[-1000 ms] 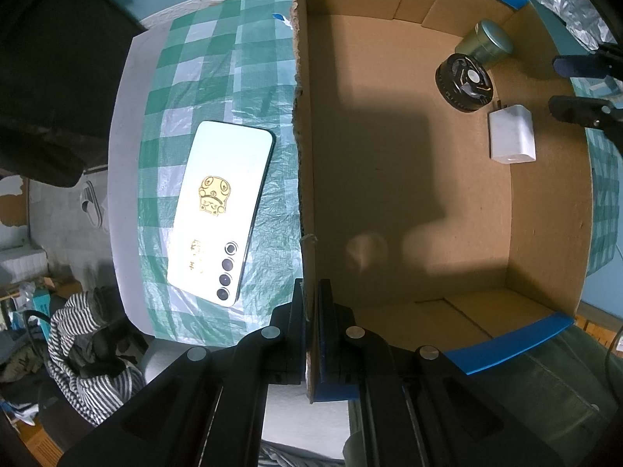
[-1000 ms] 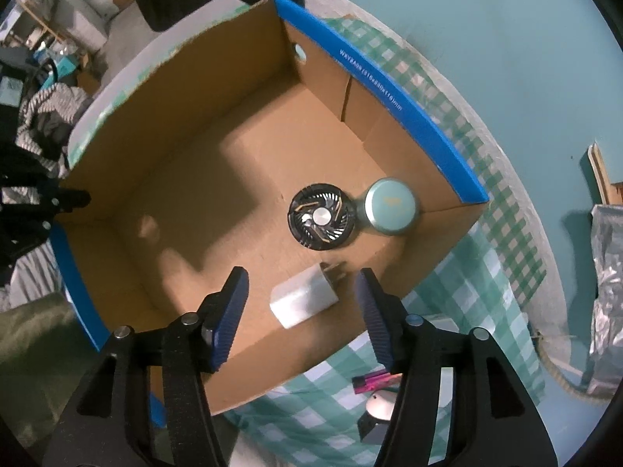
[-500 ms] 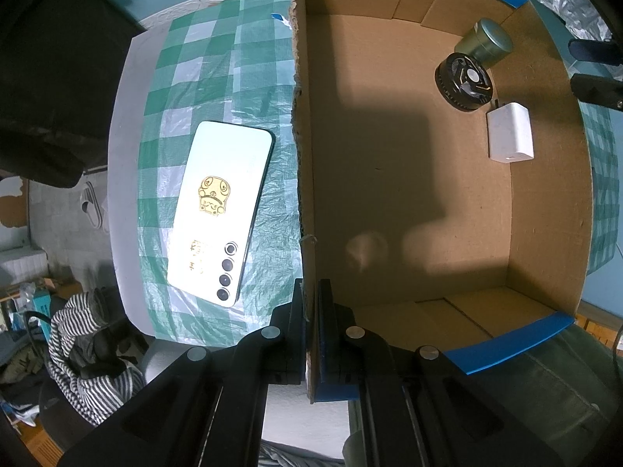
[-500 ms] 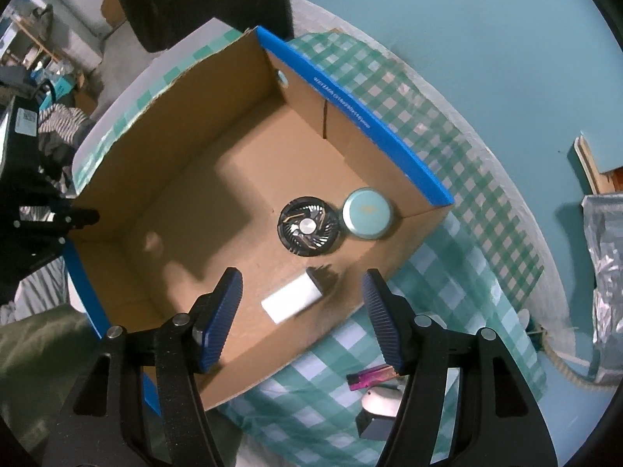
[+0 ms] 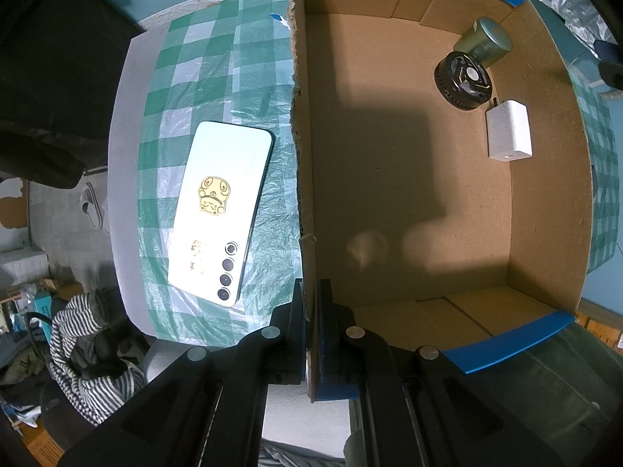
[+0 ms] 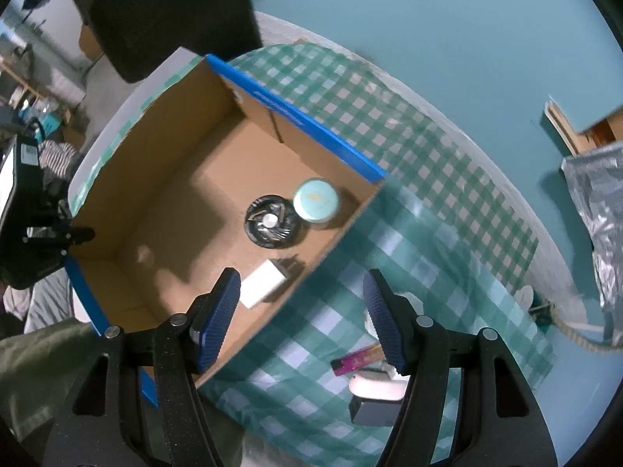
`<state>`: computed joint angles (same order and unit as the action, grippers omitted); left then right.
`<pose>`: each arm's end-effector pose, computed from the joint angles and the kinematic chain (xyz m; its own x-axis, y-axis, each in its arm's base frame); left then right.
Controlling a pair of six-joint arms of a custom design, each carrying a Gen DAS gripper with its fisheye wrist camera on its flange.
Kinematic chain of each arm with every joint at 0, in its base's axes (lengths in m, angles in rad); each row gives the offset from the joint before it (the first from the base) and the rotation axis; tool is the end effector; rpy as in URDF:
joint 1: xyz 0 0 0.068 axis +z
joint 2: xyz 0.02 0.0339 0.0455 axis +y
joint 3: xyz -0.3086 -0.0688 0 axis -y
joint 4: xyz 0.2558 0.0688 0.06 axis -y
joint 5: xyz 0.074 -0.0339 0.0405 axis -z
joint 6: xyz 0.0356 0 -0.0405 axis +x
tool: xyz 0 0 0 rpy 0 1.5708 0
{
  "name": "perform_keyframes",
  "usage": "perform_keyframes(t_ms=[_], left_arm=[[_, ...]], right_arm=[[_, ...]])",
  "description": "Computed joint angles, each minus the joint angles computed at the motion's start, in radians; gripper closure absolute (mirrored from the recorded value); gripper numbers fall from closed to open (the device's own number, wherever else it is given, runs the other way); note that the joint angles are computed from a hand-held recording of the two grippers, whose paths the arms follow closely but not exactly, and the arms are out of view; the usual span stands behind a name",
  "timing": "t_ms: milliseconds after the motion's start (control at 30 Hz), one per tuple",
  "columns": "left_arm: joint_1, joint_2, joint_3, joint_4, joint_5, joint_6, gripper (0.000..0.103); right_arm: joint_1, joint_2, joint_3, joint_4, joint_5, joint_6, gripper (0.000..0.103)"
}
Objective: Organize rigid objects
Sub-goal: 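Move the right tool back over the white hexagonal PASA device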
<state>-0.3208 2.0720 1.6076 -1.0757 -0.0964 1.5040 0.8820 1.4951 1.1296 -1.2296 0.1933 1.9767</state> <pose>0.4065 -0.1315 0.2138 0.2471 0.9644 0.0939 0.9672 -0.2514 0.0370 0.1670 0.1920 0.2769 -0.4479 0.8745 -0.1860 0.8841 0.4642 0.0535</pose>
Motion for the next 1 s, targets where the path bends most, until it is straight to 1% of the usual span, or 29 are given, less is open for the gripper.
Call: perform_keyframes(t_ms=[67,367,433,467,500,600,700,833,1000], left_arm=[[0.0,-0.001,0.0,-0.001,0.0,0.0,0.099],[0.0,-0.006,-0.004,0.0,0.0,0.003,0.099],[0.0,-0.005,-0.003,0.0,0.0,0.003,0.099],[0.0,-0.005,-0.003,0.0,0.0,0.003,0.099],[0.0,-0.005,-0.002,-0.001,0.0,0.002,0.099],[0.0,-0.003,0.002,-0.004,-0.001,0.0,0.099],[0.001,-0.001,0.007,-0.007,-0.001,-0.001,0.099],[0.001,-0.001,0.011,-0.011,-0.002,-0.008,0.099],[0.002,-0.001,0.009,-0.007,-0.003,-0.013,0.099]], right_arm=[[0.031,-0.016,-0.012,-0.014,0.001,0.06,0.032],[0.173,-0.086,-0.088,-0.047,-0.018,0.312,0.032],[0.208,-0.108,-0.12,-0.045,-0.032,0.375,0.031],[0.222,-0.121,-0.14,-0.038,-0.038,0.402,0.028],[0.239,-0.138,-0.17,-0.023,-0.049,0.434,0.026],[0.28,-0.174,-0.249,0.025,-0.082,0.503,0.026],[0.325,-0.203,-0.338,0.105,-0.106,0.564,0.026],[0.357,-0.217,-0.433,0.223,-0.119,0.571,0.026],[0.345,-0.187,-0.525,0.384,-0.15,0.508,0.026]])
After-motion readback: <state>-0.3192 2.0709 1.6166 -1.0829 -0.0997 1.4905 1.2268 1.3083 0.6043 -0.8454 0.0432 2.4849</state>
